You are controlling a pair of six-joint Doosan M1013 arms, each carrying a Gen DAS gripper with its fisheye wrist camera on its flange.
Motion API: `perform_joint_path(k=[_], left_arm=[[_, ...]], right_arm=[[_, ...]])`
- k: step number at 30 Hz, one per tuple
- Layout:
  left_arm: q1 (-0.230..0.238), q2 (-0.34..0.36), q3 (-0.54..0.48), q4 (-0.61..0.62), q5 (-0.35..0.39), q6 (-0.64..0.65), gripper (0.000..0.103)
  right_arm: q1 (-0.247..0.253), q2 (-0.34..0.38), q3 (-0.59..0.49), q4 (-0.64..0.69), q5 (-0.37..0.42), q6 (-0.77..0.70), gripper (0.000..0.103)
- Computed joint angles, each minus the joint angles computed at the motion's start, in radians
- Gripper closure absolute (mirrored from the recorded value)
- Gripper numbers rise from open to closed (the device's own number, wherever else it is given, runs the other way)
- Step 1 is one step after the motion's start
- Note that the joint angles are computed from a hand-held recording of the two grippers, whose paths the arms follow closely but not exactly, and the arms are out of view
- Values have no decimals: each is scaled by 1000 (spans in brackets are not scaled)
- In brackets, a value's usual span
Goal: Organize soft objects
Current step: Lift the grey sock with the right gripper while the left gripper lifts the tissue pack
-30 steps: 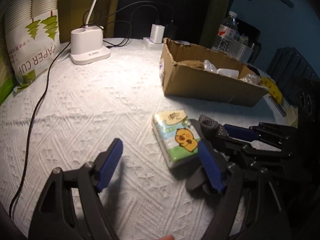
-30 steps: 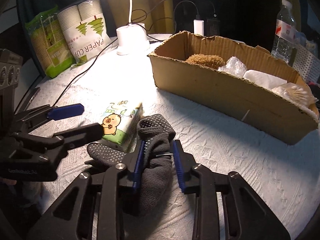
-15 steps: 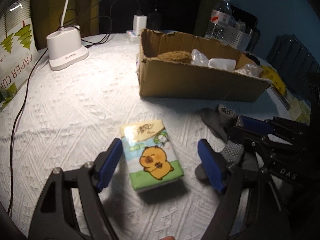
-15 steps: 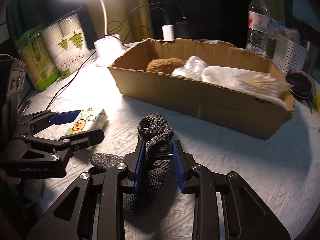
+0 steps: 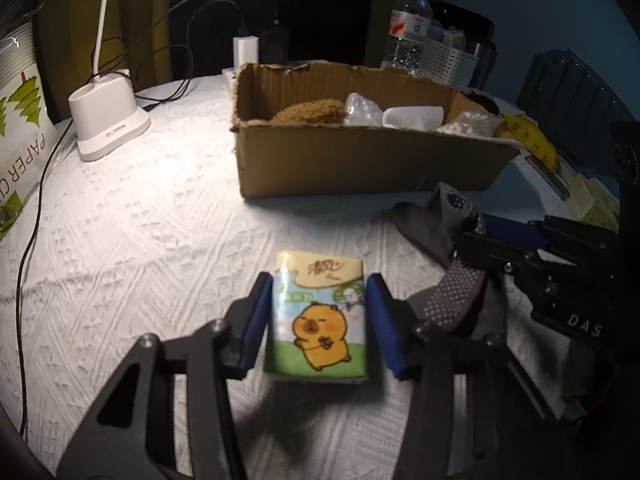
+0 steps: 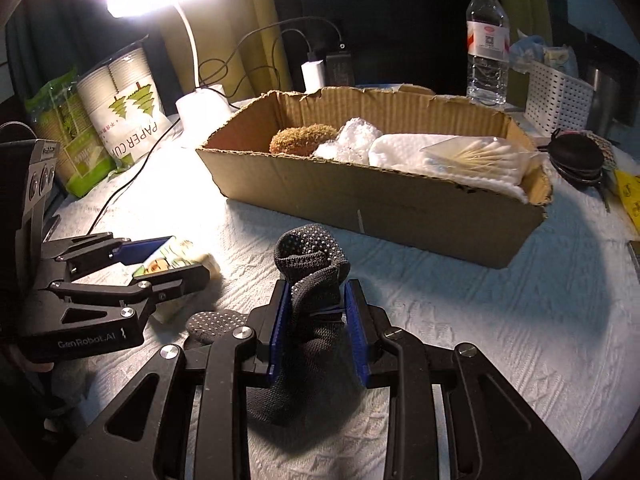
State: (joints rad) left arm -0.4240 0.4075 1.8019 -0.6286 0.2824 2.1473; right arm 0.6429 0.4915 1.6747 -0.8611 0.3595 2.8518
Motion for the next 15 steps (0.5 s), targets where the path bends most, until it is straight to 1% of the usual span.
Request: perform_joint_path(k=[11,15], left_arm=[[-14,-59,67,-215,-42,231,55],[-22,-95,100,-340,-65,365,56]], right_arm=[[37,-40,46,-160,44,173,73],[57,-60,66,-225,66,243,73]])
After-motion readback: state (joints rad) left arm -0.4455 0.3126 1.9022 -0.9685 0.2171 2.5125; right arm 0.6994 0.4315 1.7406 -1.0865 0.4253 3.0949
